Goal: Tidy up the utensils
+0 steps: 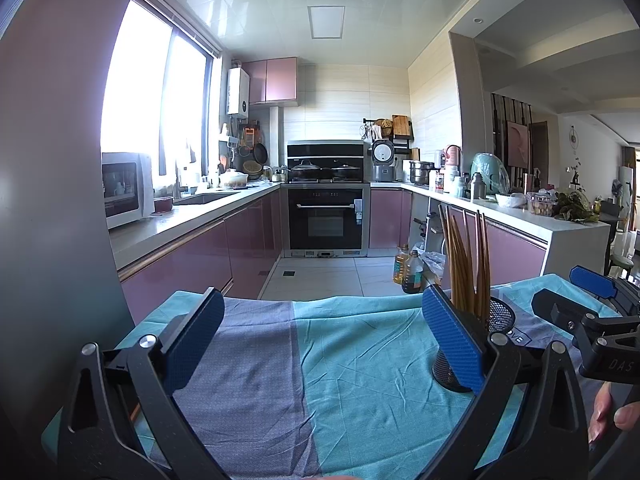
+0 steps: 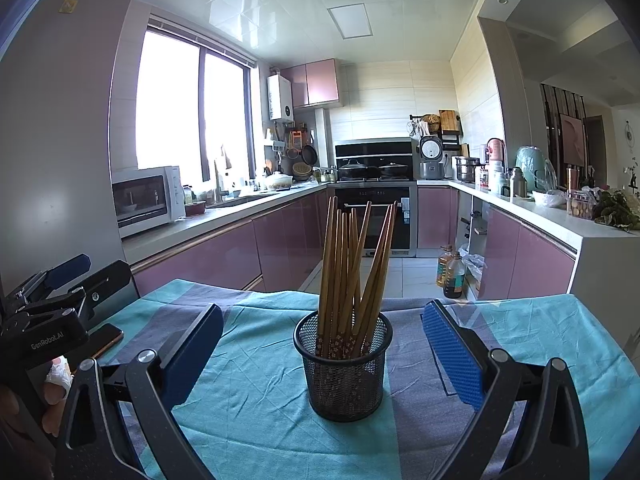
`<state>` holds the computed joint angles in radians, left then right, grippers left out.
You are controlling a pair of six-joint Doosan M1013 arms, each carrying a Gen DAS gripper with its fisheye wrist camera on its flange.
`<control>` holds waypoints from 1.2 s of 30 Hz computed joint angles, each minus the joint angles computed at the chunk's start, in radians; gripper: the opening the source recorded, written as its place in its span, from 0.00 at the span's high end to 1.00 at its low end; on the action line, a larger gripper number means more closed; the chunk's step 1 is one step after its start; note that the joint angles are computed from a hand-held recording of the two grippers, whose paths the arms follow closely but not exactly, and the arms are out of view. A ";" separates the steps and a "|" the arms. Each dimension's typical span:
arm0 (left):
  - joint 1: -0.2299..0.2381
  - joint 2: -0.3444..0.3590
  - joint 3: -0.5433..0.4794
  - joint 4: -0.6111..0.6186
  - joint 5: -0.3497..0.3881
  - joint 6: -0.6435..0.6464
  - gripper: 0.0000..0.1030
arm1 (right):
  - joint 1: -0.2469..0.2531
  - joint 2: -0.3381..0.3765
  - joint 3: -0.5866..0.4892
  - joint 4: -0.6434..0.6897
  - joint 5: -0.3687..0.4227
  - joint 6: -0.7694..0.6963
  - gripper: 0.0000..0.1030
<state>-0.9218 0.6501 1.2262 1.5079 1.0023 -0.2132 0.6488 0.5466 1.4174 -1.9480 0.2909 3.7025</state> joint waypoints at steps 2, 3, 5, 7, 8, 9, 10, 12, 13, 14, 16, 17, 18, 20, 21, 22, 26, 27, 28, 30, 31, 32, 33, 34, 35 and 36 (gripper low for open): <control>0.000 0.000 -0.001 0.001 0.003 -0.001 0.05 | 0.000 0.001 -0.001 0.002 0.000 -0.001 0.06; 0.000 0.000 0.000 0.001 0.000 -0.003 0.05 | 0.000 0.001 -0.002 0.003 0.000 -0.002 0.06; -0.001 0.001 -0.001 0.001 0.003 0.000 0.05 | 0.000 0.001 -0.001 0.003 0.001 -0.003 0.06; 0.000 0.000 -0.001 0.001 0.000 0.000 0.05 | 0.000 0.001 -0.001 0.002 0.002 -0.002 0.06; 0.000 0.000 0.000 0.002 0.001 -0.001 0.05 | 0.000 0.001 -0.001 0.002 0.001 -0.002 0.06; 0.000 0.001 -0.002 0.001 0.002 0.001 0.05 | 0.000 0.000 -0.001 0.001 0.000 0.000 0.06; 0.000 0.001 0.000 0.001 0.003 0.001 0.05 | 0.000 0.001 -0.001 0.002 0.002 -0.002 0.06; 0.000 0.000 0.001 0.001 0.001 -0.001 0.05 | 0.000 0.000 -0.001 -0.001 0.001 0.002 0.06; 0.000 0.001 -0.001 0.001 0.002 0.001 0.05 | -0.001 0.000 -0.001 0.006 0.001 -0.004 0.06; 0.000 0.000 -0.001 0.000 0.001 0.001 0.05 | 0.000 0.000 -0.001 0.008 0.002 -0.006 0.06; -0.001 0.000 0.000 0.002 0.002 0.000 0.05 | 0.000 0.000 -0.001 0.004 0.002 -0.003 0.06; 0.000 0.000 0.000 0.003 0.002 0.000 0.05 | 0.000 0.000 -0.001 0.003 0.003 -0.001 0.06; 0.000 0.000 0.001 0.003 0.001 -0.001 0.05 | 0.000 0.000 -0.002 0.004 0.003 -0.002 0.06; 0.000 0.000 0.000 0.001 0.002 -0.001 0.05 | 0.001 0.000 -0.001 0.003 0.005 -0.001 0.06; 0.000 0.001 -0.001 0.001 0.001 0.001 0.05 | 0.001 0.000 -0.001 0.002 0.004 -0.001 0.06; 0.000 0.000 0.000 -0.001 0.000 0.000 0.05 | 0.001 0.000 -0.002 0.004 0.003 -0.003 0.06; 0.000 0.001 -0.001 0.001 0.000 0.002 0.05 | 0.001 0.000 -0.003 0.001 0.001 0.003 0.06; 0.000 0.000 0.000 0.001 -0.001 -0.001 0.05 | 0.001 0.000 -0.003 0.001 0.002 0.002 0.06; 0.000 0.001 -0.002 0.000 0.000 0.000 0.05 | 0.001 0.000 -0.002 0.001 0.003 0.002 0.06; -0.001 0.001 -0.001 0.001 0.000 -0.001 0.05 | 0.001 0.000 -0.002 -0.003 0.002 0.007 0.06; 0.000 0.001 -0.002 0.000 0.000 0.001 0.05 | 0.001 0.000 -0.002 -0.003 0.004 0.008 0.06; -0.001 0.001 -0.002 0.000 0.001 0.001 0.05 | 0.001 0.000 -0.002 -0.004 0.003 0.009 0.06; -0.001 0.001 -0.002 0.001 0.002 0.002 0.05 | 0.002 0.001 -0.002 -0.003 0.004 0.008 0.06; 0.000 0.001 -0.002 -0.001 0.001 0.002 0.05 | 0.002 0.001 -0.003 -0.002 0.006 0.007 0.06; 0.000 0.002 -0.003 -0.001 0.001 0.002 0.05 | 0.002 0.001 -0.003 -0.001 0.006 0.005 0.06; -0.001 0.001 -0.002 0.000 0.002 0.000 0.05 | 0.002 0.001 -0.003 0.004 0.003 0.001 0.06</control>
